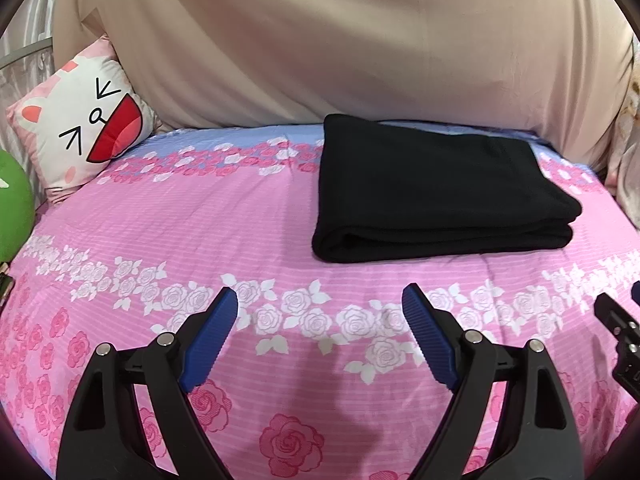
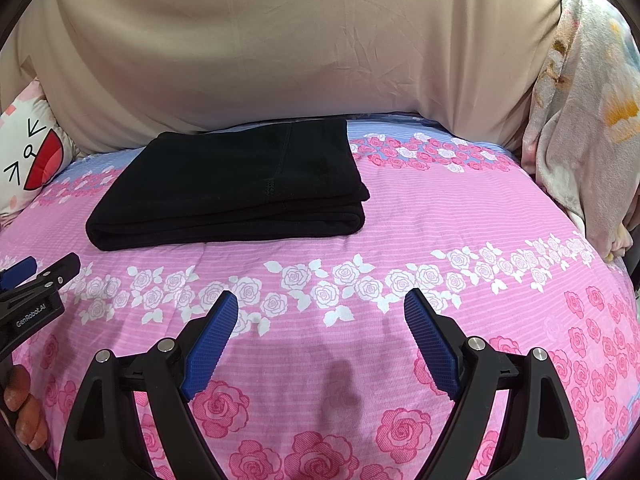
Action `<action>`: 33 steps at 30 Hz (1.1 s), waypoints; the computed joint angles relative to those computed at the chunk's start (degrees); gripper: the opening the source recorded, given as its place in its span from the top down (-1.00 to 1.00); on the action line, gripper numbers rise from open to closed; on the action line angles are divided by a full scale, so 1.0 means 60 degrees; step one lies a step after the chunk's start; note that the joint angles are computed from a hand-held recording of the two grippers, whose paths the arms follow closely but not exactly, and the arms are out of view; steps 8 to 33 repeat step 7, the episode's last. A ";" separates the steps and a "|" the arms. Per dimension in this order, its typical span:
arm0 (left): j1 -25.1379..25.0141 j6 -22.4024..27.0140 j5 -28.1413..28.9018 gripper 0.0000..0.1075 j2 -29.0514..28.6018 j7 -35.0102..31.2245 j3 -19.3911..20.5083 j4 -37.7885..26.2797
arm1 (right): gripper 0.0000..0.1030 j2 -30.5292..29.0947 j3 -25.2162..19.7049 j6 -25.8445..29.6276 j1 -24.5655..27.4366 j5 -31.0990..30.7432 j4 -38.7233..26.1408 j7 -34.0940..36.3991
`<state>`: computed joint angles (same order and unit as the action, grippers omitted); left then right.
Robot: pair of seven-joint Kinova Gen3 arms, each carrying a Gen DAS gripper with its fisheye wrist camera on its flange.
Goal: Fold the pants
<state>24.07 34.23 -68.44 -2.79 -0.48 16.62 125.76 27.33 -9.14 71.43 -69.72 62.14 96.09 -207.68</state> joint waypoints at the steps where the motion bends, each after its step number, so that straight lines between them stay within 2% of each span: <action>1: 0.0001 0.0004 0.0029 -0.53 0.0009 -0.0024 -0.0003 -0.0009 | -0.62 0.0000 -0.0001 -0.0001 0.0003 -0.0001 0.0001 0.0004; 33: -0.0026 -0.0024 0.0069 -0.52 0.0044 -0.0116 -0.0036 -0.0044 | -0.62 0.0002 -0.0005 0.0005 0.0003 -0.0005 -0.0007 0.0004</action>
